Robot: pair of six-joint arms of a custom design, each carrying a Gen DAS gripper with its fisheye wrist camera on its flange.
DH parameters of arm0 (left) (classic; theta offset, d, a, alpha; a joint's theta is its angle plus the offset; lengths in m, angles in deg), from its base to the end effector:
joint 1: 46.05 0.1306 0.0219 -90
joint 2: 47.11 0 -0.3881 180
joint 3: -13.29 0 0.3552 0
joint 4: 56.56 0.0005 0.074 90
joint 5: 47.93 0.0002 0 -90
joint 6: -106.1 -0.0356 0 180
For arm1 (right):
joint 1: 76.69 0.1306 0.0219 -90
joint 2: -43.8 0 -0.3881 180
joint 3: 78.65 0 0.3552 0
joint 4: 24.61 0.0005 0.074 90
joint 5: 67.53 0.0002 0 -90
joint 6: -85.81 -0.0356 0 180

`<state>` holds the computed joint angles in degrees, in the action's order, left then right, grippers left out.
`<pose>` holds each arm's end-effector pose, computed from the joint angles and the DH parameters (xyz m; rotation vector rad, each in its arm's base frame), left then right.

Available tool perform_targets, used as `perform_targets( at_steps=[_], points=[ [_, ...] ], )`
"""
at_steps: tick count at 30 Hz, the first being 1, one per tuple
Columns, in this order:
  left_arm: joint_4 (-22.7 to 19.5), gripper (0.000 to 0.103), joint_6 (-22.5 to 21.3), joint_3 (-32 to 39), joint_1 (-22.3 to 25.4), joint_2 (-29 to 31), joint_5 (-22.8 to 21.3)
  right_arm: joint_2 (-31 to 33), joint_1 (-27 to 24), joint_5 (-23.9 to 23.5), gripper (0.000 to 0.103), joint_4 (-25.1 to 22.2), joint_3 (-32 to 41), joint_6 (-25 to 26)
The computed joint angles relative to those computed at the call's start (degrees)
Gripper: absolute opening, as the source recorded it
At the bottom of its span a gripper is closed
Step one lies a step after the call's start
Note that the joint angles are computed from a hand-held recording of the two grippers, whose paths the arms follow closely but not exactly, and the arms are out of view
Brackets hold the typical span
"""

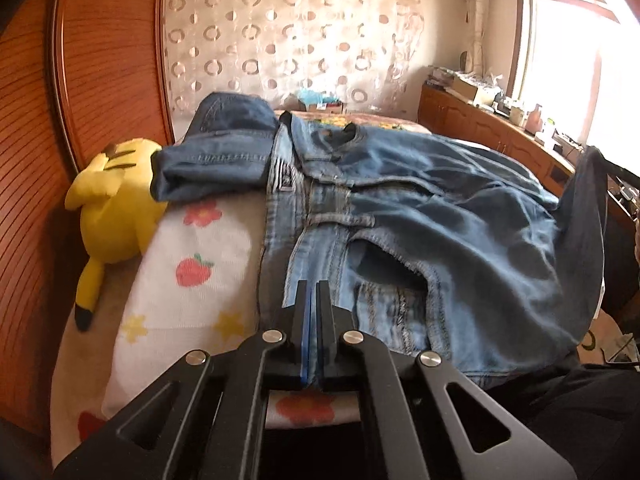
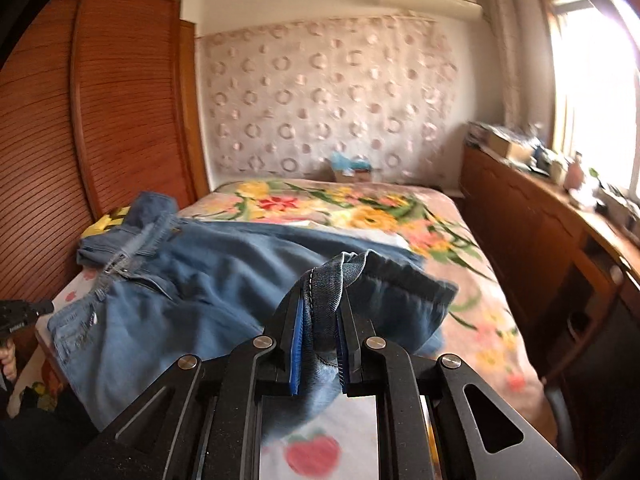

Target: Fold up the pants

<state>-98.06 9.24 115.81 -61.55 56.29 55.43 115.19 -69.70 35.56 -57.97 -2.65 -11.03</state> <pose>0.5249 -0.1546 0.4293 0.5644 2.2406 -0.3462 0.3457 0.0338 0.4745 0.1369 2.0550 -0.0876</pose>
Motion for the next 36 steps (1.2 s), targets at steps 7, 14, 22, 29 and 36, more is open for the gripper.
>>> perform_targets(
  at_steps=[7, 14, 22, 29, 36],
  points=[
    [-0.75, 0.024, 0.94, -0.40, 1.65, 0.14, -1.26, 4.77, -1.54, -0.80, 0.014, 1.02, -2.37, 1.15],
    [0.09, 0.048, 1.67, -0.95, 1.95, 1.13, 0.68, 4.17, -3.62, -1.21, 0.014, -0.82, -4.07, -0.69],
    [-2.60, 0.021, 0.18, 0.37, 2.07, 2.83, 3.36, 6.63, -2.17, 0.84, 0.014, -3.53, -0.70, -2.88],
    [-0.40, 0.007, -0.32, -0.64, 1.24, 0.17, 1.90, 5.72, -2.06, 1.39, 0.014, -4.18, 0.34, -3.27],
    [0.88, 0.007, -0.72, 4.60, 0.56, -0.18, 1.70, 3.68, -4.06, 2.11, 0.014, -2.10, 0.44, -2.47]
  ],
)
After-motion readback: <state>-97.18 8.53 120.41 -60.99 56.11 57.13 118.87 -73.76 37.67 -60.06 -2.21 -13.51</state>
